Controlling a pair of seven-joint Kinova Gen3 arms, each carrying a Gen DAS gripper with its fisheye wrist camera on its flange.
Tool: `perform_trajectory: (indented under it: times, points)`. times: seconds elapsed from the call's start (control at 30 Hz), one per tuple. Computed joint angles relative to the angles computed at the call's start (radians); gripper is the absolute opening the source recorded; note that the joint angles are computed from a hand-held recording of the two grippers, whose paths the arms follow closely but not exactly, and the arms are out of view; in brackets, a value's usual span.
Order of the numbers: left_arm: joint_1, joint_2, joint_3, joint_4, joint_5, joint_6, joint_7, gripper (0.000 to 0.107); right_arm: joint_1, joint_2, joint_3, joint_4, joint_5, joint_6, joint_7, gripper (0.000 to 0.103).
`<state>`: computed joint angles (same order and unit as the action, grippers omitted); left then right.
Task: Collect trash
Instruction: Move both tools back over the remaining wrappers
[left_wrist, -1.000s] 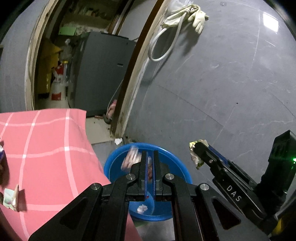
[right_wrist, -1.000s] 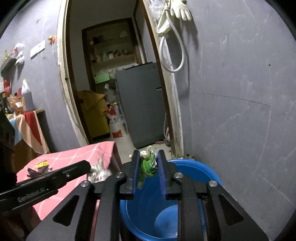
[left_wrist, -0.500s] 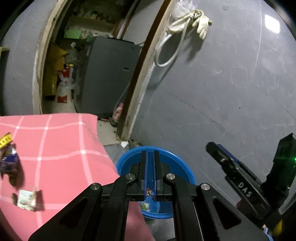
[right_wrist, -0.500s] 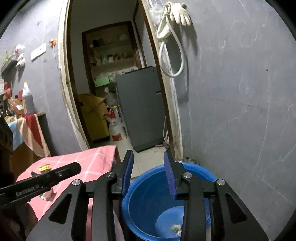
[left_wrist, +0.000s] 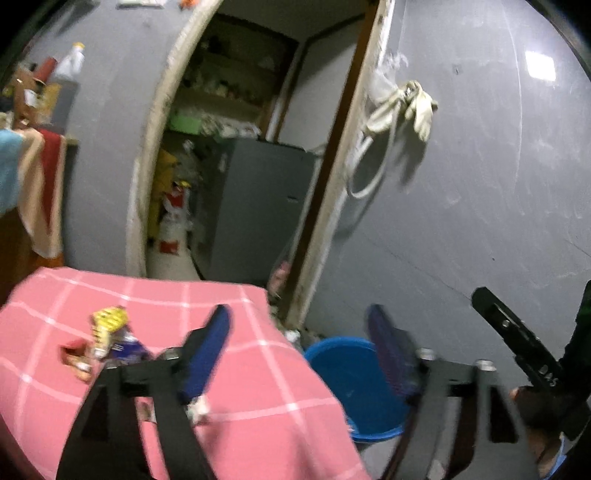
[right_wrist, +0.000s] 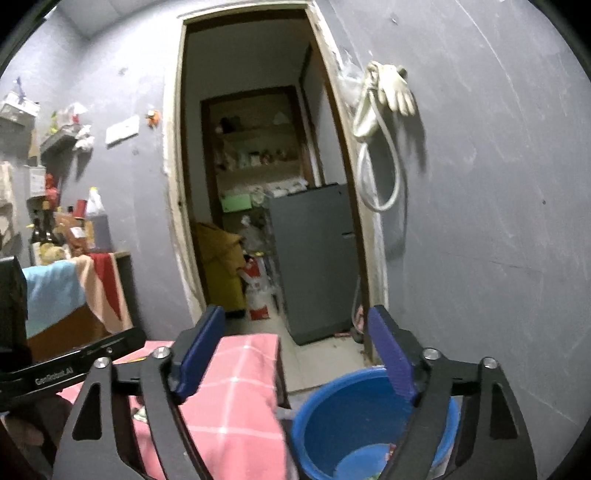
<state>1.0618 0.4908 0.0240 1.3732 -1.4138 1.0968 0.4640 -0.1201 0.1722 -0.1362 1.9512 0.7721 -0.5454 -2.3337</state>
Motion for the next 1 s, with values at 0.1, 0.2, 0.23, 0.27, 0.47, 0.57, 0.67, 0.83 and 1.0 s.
perform_trajectory:
  times: [0.1,0.2,0.23,0.27,0.47,0.57,0.67,0.83,1.0]
  points:
    - [0.072,-0.01,-0.039,0.038,-0.029,0.112,0.05,0.101,-0.013,-0.017,-0.005,0.031,-0.024,-0.049,0.027,0.102]
    - [0.078,-0.029,0.008,0.078,-0.06,0.209,0.079,0.101,-0.036,-0.025,-0.005,0.06,-0.063,-0.099,0.076,0.103]
    - [0.082,-0.03,0.018,0.084,-0.062,0.24,0.082,0.101,-0.039,-0.028,-0.004,0.069,-0.065,-0.114,0.082,0.103]
    - [0.09,-0.031,0.026,0.09,-0.063,0.279,0.084,0.101,-0.046,-0.029,-0.006,0.079,-0.071,-0.135,0.092,0.103]
    - [0.127,-0.038,0.067,0.155,-0.077,0.462,0.137,0.101,-0.09,-0.028,-0.01,0.133,-0.145,-0.255,0.186,0.103]
    - [0.127,-0.052,0.093,0.2,-0.069,0.519,0.171,0.101,-0.107,-0.023,-0.015,0.145,-0.153,-0.291,0.207,0.103]
    - [0.12,-0.066,0.119,0.237,-0.048,0.557,0.199,0.101,-0.132,-0.018,-0.022,0.14,-0.162,-0.279,0.232,0.103]
    - [0.099,-0.079,0.155,0.287,-0.005,0.597,0.226,0.101,-0.171,-0.005,-0.04,0.106,-0.156,-0.176,0.252,0.103]
    - [0.065,-0.09,0.175,0.338,0.049,0.586,0.247,0.101,-0.193,0.03,-0.065,0.055,-0.101,-0.061,0.231,0.103]
